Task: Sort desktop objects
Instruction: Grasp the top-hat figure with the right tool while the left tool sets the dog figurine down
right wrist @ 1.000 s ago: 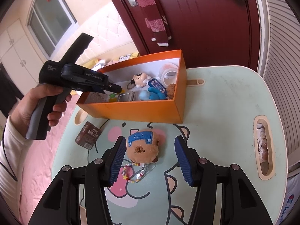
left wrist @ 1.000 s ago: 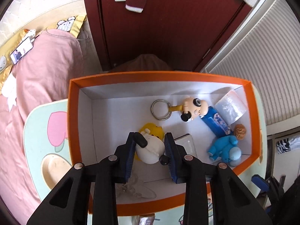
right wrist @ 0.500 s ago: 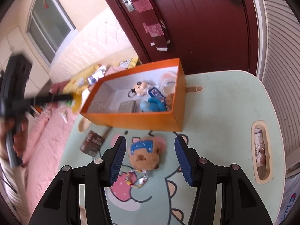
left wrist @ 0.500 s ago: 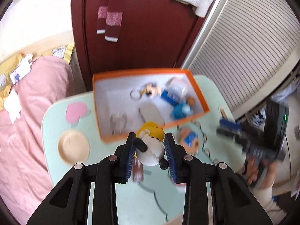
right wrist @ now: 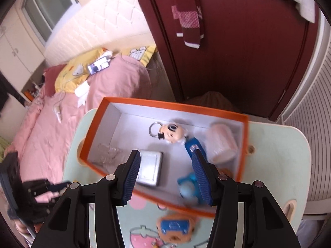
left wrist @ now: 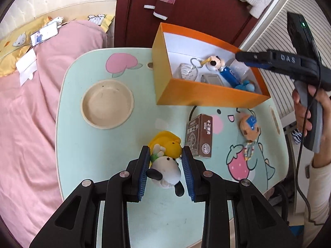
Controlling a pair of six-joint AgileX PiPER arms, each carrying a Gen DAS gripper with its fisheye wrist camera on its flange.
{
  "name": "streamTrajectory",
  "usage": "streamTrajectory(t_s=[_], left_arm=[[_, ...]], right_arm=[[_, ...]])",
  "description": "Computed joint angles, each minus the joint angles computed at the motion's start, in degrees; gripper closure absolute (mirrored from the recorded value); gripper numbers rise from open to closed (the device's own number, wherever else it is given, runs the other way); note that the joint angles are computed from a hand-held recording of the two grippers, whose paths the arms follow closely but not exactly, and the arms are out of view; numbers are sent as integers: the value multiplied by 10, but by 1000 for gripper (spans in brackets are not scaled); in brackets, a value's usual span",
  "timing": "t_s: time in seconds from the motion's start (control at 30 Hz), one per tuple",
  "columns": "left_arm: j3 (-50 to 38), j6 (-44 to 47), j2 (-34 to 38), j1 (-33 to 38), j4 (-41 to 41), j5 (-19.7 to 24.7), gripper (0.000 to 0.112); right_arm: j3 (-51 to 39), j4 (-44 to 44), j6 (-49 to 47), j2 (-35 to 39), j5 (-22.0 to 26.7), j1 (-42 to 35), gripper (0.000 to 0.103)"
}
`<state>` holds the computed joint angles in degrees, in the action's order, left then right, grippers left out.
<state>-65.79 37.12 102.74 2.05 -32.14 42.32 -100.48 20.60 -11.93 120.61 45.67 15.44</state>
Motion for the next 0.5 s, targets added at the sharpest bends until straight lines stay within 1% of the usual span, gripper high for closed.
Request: streamTrajectory(t_s=[0.07, 0.1, 0.2, 0.27, 0.37, 0.43, 0.5], left_arm=[[1, -11, 8, -13, 9, -16, 79], [2, -14, 11, -18, 10, -22, 79], [6, -38, 12, -35, 26, -48, 79], [7, -49, 12, -44, 32, -56, 79], [3, -52, 18, -51, 29, -57, 79], [2, -52, 20, -53, 26, -58, 79], [0, -52, 21, -52, 24, -57, 79]], right_arm=[[-56, -57, 52, 40, 11, 23, 51], [-86, -77, 68, 60, 25, 30, 52], [-202, -120, 101, 134, 93, 46, 59], [-267, -160, 135, 172, 134, 55, 59], [-344, -167, 121, 219, 200, 60, 59], [-360, -192, 117, 233, 213, 69, 59], [-332, -207, 125, 222, 189, 73, 60]])
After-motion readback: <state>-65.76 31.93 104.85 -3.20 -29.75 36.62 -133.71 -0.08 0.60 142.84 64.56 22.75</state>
